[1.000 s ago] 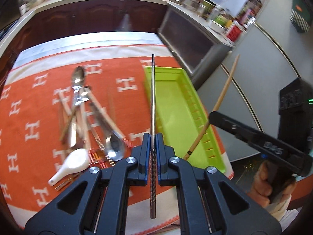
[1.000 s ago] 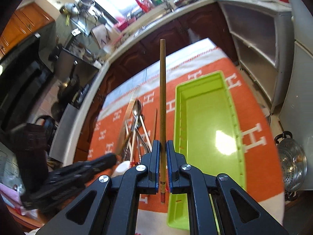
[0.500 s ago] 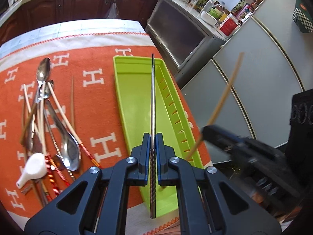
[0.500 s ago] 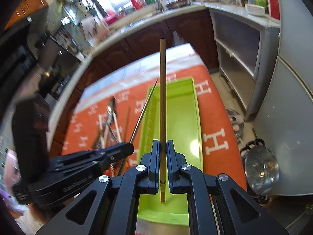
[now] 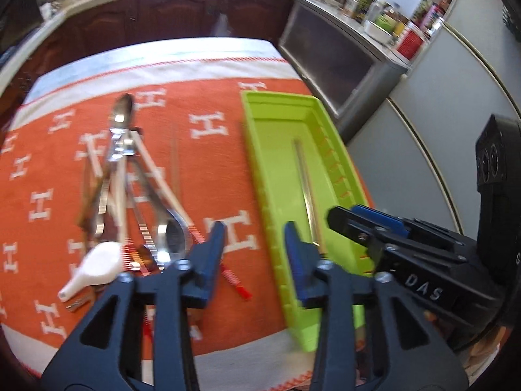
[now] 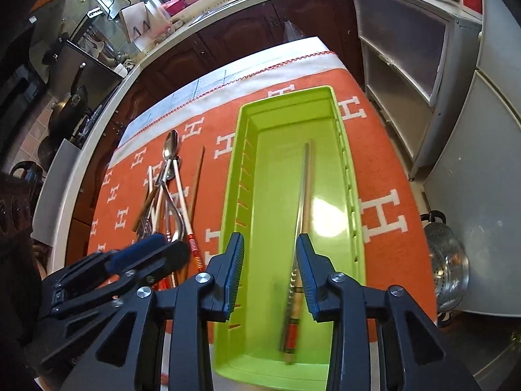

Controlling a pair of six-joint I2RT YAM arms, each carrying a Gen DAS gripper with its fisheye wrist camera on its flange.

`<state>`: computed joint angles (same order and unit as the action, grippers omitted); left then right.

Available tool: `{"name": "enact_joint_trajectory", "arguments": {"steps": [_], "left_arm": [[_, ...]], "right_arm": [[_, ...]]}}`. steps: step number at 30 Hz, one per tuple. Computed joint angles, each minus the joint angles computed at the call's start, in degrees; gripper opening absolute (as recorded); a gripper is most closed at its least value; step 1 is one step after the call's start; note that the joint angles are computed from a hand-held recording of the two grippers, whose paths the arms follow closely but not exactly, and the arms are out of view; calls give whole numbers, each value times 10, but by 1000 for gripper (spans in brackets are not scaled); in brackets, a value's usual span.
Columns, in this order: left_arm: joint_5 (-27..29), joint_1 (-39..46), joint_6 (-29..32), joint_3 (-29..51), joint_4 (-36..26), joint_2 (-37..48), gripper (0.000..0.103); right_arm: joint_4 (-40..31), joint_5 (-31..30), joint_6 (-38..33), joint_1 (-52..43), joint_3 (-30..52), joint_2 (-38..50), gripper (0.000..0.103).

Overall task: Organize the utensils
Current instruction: 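Move both open tools back over the utensil pile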

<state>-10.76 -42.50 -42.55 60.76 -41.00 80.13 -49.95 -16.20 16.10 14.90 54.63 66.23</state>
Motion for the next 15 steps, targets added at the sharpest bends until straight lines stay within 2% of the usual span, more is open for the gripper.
{"name": "enact_joint_trajectory", "arguments": {"steps": [4, 9, 15], "left_arm": [[-19, 15, -2, -12, -33, -37, 40], [-36, 35, -11, -39, -60, -86, 40], [-98, 41, -25, -58, -103, -140, 40]], "right_arm": [[36, 43, 67, 83, 5, 29, 34], [37, 59, 95, 132, 12, 33, 34], [31, 82, 121, 191, 27, 33, 35]]}}
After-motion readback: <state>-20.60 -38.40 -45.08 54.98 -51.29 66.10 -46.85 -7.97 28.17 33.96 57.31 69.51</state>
